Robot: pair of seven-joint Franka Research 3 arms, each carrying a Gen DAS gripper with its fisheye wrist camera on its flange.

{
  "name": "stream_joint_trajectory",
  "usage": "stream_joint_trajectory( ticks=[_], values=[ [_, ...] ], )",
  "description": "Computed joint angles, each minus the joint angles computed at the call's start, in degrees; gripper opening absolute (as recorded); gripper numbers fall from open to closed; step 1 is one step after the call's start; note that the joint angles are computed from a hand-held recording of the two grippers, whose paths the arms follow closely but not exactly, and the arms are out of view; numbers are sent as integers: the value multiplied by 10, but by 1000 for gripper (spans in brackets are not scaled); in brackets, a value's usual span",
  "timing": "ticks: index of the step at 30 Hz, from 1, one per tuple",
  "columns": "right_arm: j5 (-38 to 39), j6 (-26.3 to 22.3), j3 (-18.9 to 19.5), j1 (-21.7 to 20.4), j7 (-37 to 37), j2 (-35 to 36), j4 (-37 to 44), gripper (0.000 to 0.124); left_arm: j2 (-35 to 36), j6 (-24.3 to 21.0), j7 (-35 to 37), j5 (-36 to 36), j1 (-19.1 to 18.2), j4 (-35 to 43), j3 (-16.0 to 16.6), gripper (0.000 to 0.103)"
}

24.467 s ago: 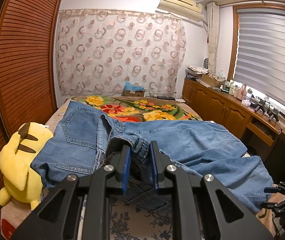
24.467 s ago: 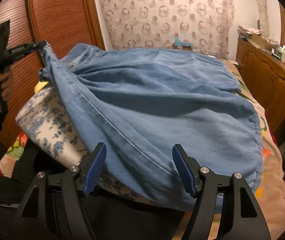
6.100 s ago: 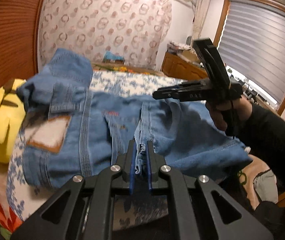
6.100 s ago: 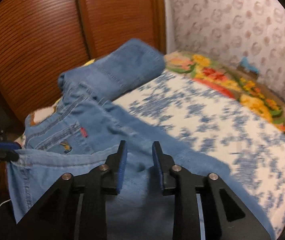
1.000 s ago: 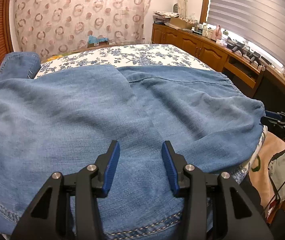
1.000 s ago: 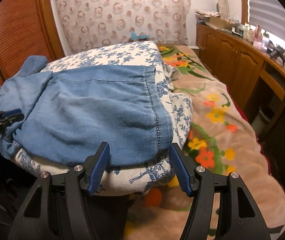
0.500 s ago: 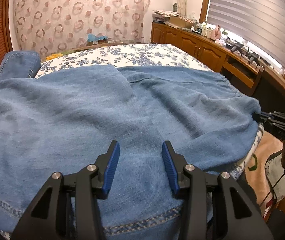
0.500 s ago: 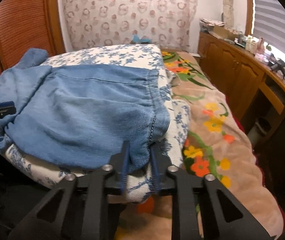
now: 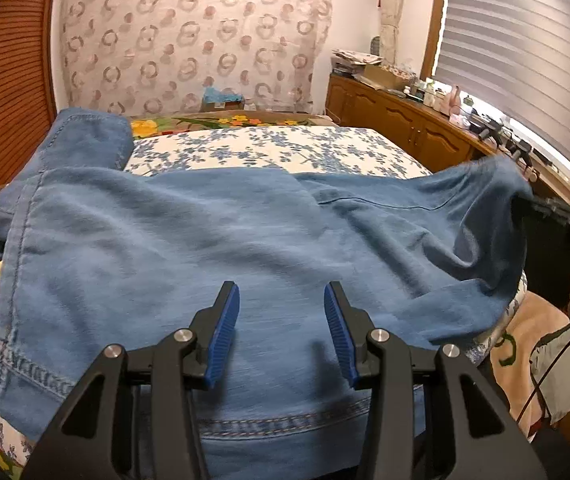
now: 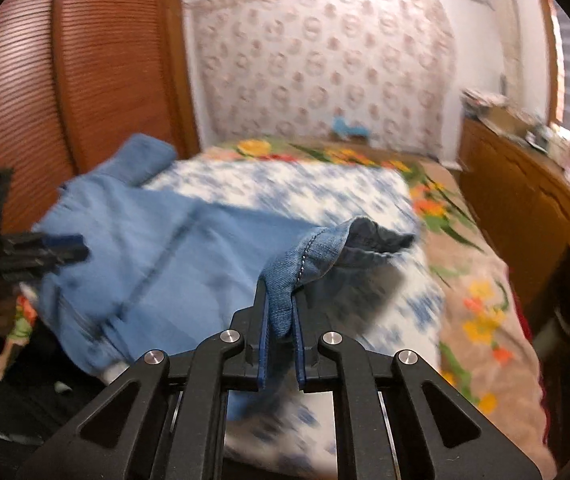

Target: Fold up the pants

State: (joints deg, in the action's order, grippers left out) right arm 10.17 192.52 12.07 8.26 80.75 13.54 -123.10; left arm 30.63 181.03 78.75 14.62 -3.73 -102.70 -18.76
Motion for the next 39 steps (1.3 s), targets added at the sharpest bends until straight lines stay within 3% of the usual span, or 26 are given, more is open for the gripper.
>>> stream_joint_trajectory(
  ticks=[5, 10, 14, 17, 20, 23, 25, 30, 33, 39],
  values=[
    [-46, -17, 85, -51, -15, 39, 81, 7, -9, 14, -8, -2, 8, -16, 5, 43],
    [-47, -50, 96, -22, -66, 86, 174, 7, -25, 32, -29, 3, 10, -37, 20, 43],
    [-33, -76, 157, -43, -112, 132, 241, 7, -32, 38, -43, 10, 12, -47, 31, 43],
    [-14, -101, 232, -81, -154, 174, 282, 7, -35, 41, -52, 14, 19, -55, 34, 43],
    [8, -146, 262, -86, -180, 209, 317, 8, -35, 43, -59, 17, 22, -59, 36, 43],
    [23, -194, 243, -59, -187, 232, 349, 27, -33, 45, -64, 20, 30, -61, 31, 43],
    [37, -221, 247, -59, -205, 245, 365, 31, -32, 48, -65, 22, 38, -64, 24, 43],
    [62, -214, 188, -20, -199, 237, 379, 45, -31, 50, -72, 27, 36, -62, 27, 43],
    [51, -225, 109, 36, -173, 240, 409, 47, -36, 62, -81, 28, 27, -67, 40, 43],
    [29, -302, -21, 124, -135, 323, 561, 51, -37, 72, -90, 41, 51, -68, 19, 43]
  ],
)
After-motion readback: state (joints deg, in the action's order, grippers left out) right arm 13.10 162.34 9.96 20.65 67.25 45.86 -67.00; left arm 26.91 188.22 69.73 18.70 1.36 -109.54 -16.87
